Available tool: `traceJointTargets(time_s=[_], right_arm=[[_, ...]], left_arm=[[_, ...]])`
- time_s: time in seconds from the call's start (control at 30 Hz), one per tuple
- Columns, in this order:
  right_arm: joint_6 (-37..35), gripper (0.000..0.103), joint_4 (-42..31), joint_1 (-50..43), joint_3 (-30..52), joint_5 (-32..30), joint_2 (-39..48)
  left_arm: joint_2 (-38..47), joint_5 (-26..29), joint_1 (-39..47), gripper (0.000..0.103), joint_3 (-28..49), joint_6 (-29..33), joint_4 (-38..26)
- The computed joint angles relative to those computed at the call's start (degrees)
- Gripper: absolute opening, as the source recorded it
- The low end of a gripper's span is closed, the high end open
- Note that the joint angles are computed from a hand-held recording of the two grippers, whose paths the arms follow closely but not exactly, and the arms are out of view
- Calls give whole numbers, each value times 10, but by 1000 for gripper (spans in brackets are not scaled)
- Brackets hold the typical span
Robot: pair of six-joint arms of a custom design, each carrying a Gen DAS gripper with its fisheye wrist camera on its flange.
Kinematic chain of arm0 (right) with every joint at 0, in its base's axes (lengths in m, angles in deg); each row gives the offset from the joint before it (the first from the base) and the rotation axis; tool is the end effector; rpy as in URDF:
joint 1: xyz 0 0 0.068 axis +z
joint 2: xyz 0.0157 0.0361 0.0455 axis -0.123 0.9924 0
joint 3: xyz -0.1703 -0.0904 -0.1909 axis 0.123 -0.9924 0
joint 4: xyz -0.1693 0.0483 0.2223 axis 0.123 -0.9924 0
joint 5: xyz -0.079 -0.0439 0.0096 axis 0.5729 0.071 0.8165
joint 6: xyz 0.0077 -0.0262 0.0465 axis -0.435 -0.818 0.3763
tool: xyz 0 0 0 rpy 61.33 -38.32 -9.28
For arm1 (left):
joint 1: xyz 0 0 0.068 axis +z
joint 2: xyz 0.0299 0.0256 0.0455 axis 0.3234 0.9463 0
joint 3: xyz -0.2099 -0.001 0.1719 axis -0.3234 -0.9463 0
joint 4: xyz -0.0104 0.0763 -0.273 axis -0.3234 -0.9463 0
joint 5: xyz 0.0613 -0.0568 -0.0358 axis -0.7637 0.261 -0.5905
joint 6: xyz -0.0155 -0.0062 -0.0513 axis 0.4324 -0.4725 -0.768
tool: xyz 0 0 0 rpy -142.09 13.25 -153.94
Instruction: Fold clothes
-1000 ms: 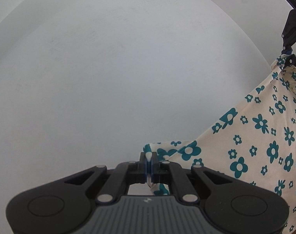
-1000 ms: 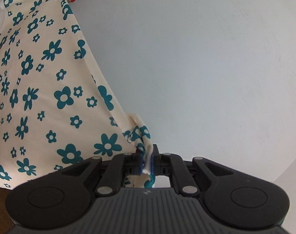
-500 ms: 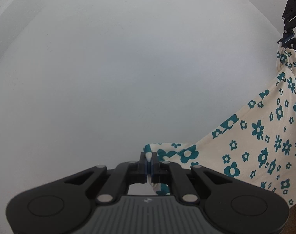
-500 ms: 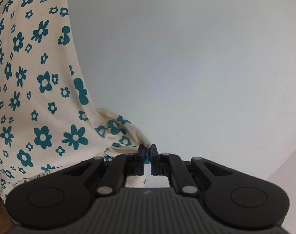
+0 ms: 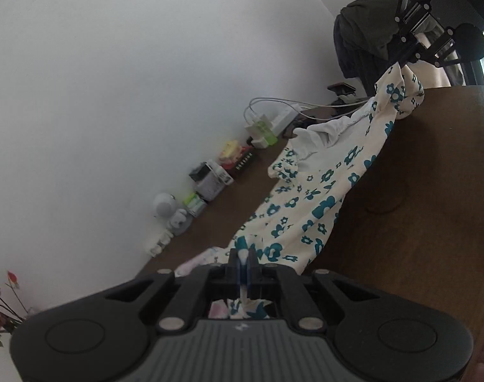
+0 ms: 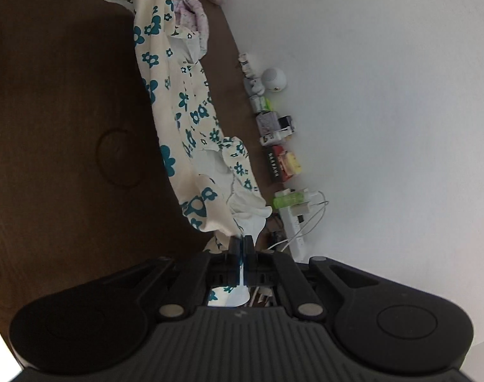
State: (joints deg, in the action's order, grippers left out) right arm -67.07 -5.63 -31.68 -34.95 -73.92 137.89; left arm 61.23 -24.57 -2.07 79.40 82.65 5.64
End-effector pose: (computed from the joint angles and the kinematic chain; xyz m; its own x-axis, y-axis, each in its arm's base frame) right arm 0.2813 -0.1125 0.1165 -0.0914 -0.9567 -0.2764 -0.5007 0.2840 -0.8177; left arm 0.2091 -0.0755 0.0452 -0.2210 0.7156 -0.6626 0.4871 0.6696 0.5607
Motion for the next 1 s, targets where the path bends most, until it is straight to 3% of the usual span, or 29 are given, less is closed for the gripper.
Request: traceJointTargets(time_s=[0.13,0.27,0.37,0.43,0.47,0.5,0.53,0.6,0.7,0.8,0.9,1.0], right_arm=[[-26,1,-24,-49,-46,-17,18],[13,1,31,-38,-24,12,127],[30,2,52,-32,-52,22,150],[46,12,-31,-37,-28,18,136],[57,32,-85,-50,-18,-1,123],[66,43,-139,-63,-6,-19,112],[71,54,-200,-81,5,-41,97],[49,54,-403,-153,36,-100,25],[129,54,-427,-132,66,-145,15],[222,57,-428,-102,92,-174,6],[331,60,-290,-7,81,-88,37],[406,60,-239,65,140,-13,137]], left_arm=[[93,77,44,2,-21,-19,55],[5,178,158,2,-41,47,-61],[-70,206,190,8,-80,50,-112],[-128,256,229,23,-77,42,-181],[-173,293,258,32,-78,45,-234],[-206,329,286,51,-76,47,-272],[-234,355,311,59,-72,47,-305],[-285,402,363,60,-55,47,-376],[-289,373,376,66,-18,8,-387],[-209,269,325,65,41,-32,-346],[-93,247,282,65,149,-54,-376],[9,218,239,65,256,-56,-409]])
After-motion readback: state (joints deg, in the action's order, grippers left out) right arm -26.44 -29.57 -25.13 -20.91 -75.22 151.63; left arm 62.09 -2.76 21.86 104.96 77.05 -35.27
